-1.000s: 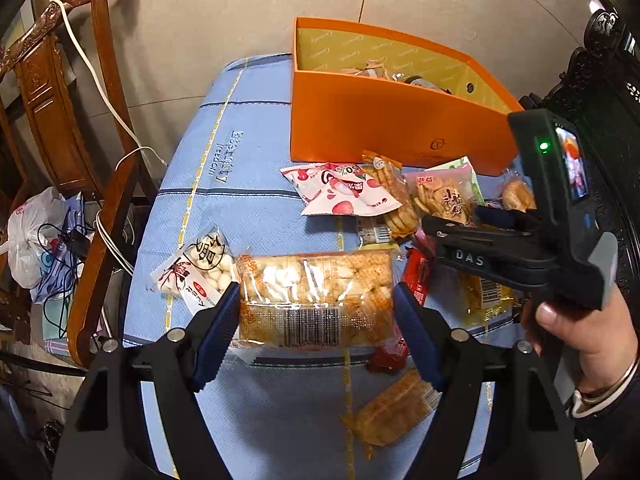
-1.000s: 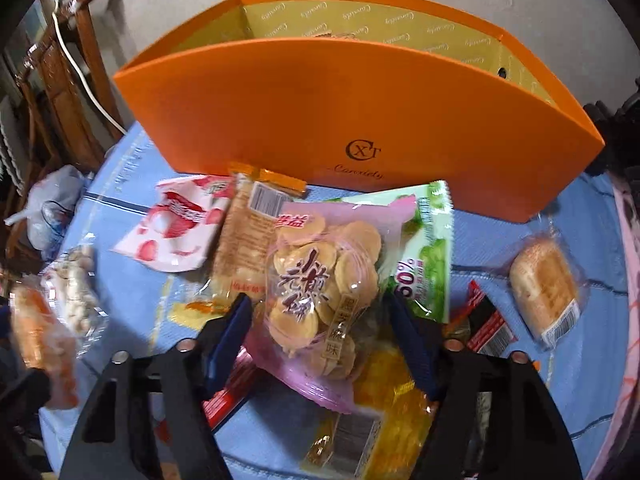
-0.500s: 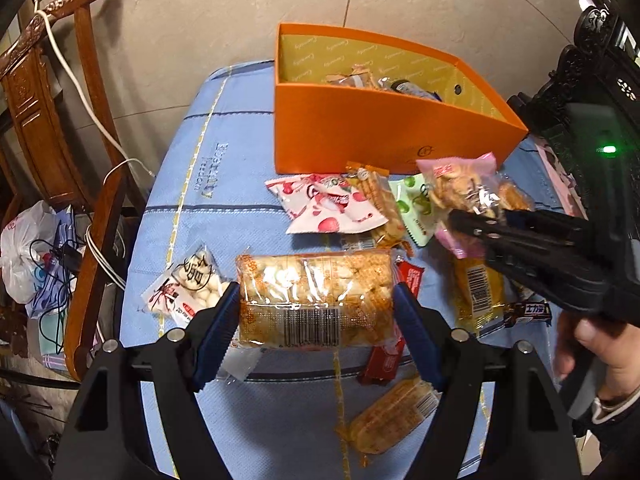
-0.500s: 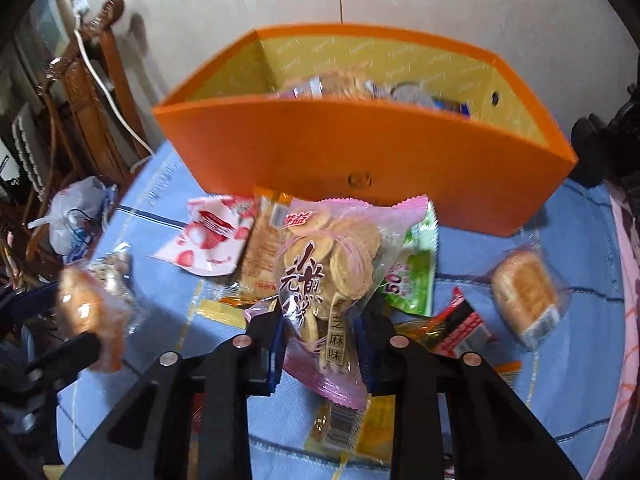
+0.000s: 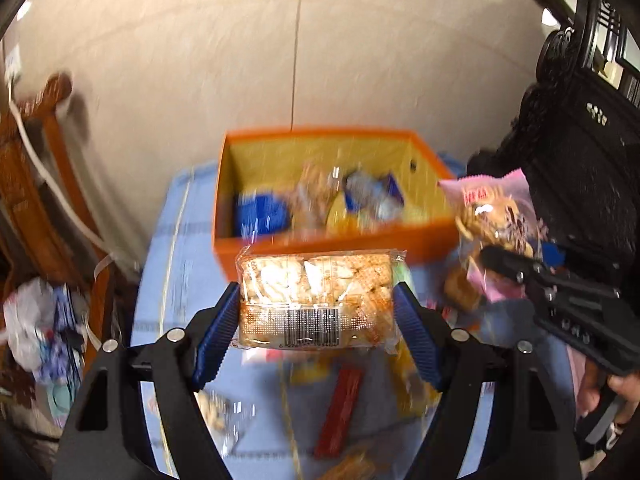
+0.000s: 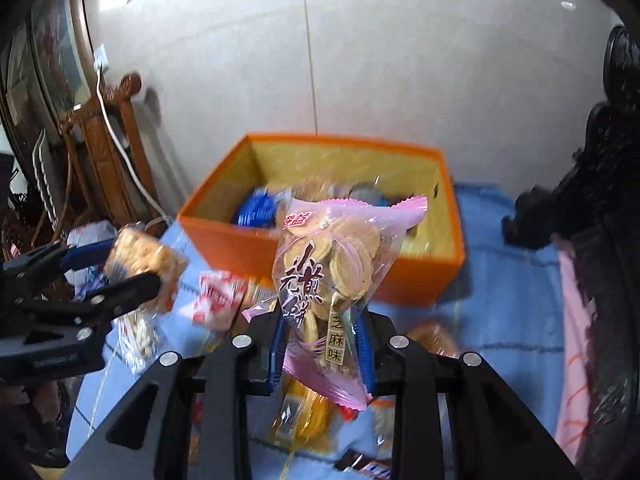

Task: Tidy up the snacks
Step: 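Carry both cracker bags into the orange box and open both tools, then withdraw both tools from the box over the remaining snacks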

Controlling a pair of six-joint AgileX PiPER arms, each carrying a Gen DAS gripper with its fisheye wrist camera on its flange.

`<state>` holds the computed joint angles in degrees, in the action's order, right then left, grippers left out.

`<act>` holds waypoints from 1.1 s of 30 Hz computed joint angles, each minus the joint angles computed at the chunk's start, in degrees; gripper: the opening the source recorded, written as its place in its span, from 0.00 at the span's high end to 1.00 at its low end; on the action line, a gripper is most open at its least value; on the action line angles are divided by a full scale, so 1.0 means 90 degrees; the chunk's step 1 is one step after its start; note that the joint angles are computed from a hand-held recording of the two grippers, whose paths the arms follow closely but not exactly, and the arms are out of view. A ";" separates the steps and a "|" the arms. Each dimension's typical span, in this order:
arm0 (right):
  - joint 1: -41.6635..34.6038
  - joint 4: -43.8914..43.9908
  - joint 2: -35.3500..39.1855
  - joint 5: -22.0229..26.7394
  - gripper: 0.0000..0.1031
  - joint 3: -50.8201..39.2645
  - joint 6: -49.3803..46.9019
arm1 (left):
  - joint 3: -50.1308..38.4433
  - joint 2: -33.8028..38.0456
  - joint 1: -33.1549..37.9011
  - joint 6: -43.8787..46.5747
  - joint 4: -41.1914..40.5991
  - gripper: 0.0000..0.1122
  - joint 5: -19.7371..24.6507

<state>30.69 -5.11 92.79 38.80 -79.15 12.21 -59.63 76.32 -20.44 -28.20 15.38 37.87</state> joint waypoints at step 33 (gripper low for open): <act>-0.1077 0.0236 0.1646 -0.0087 0.39 -0.1417 -0.0342 | -0.2249 0.2486 0.0445 0.0168 0.0032 0.14 0.0066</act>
<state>21.00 -2.99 107.60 38.02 -91.91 9.14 -79.87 98.69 -16.43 -26.69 15.67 38.47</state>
